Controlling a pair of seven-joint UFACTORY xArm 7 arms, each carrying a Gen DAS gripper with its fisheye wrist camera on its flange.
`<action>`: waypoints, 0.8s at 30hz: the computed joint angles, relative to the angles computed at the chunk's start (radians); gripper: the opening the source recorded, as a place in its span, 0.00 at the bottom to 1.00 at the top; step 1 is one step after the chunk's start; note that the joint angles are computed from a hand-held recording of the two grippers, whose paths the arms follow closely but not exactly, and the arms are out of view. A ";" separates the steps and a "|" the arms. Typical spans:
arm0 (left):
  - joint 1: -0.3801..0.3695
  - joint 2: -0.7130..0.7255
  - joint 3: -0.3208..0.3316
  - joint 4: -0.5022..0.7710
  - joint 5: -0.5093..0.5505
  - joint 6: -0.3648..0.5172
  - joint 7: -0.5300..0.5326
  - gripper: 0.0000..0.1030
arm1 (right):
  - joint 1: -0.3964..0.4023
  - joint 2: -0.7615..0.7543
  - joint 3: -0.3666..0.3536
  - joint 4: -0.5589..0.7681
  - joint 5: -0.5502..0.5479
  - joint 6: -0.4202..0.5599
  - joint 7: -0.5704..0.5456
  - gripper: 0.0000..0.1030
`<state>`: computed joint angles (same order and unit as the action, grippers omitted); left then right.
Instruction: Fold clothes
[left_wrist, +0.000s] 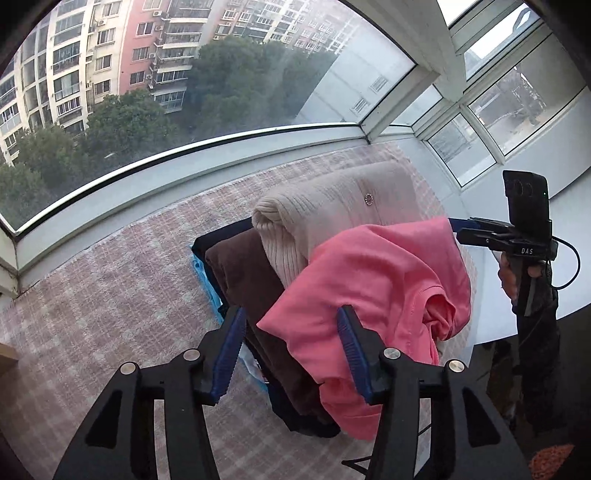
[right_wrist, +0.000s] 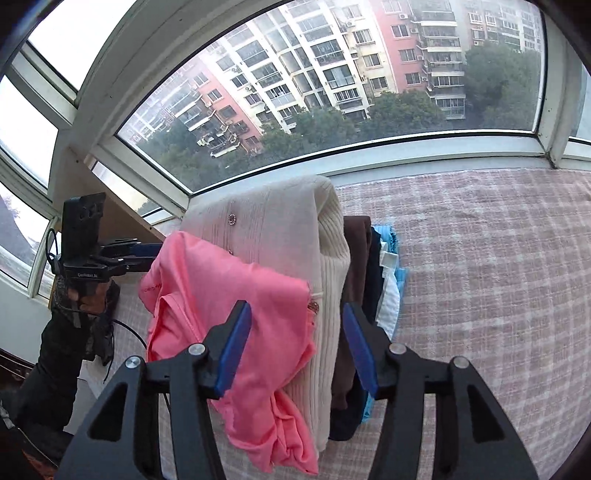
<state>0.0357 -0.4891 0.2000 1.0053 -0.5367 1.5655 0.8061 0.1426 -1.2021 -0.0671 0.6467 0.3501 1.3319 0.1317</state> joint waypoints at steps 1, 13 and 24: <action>-0.004 -0.004 -0.009 -0.005 0.007 0.002 0.001 0.48 | 0.007 0.014 -0.001 0.000 0.005 -0.004 -0.004 0.50; -0.038 -0.197 -0.035 -0.130 0.017 -0.135 0.074 0.06 | 0.053 -0.030 0.194 0.038 -0.104 -0.030 -0.029 0.07; -0.136 -0.420 0.004 -0.140 0.028 -0.327 0.101 0.05 | 0.071 -0.101 0.318 0.158 -0.280 -0.080 -0.055 0.06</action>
<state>-0.1001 -0.9092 0.2037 0.8654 -0.5090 1.2385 0.9071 0.2138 -1.3028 0.2508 0.8043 0.0698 1.2519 0.0766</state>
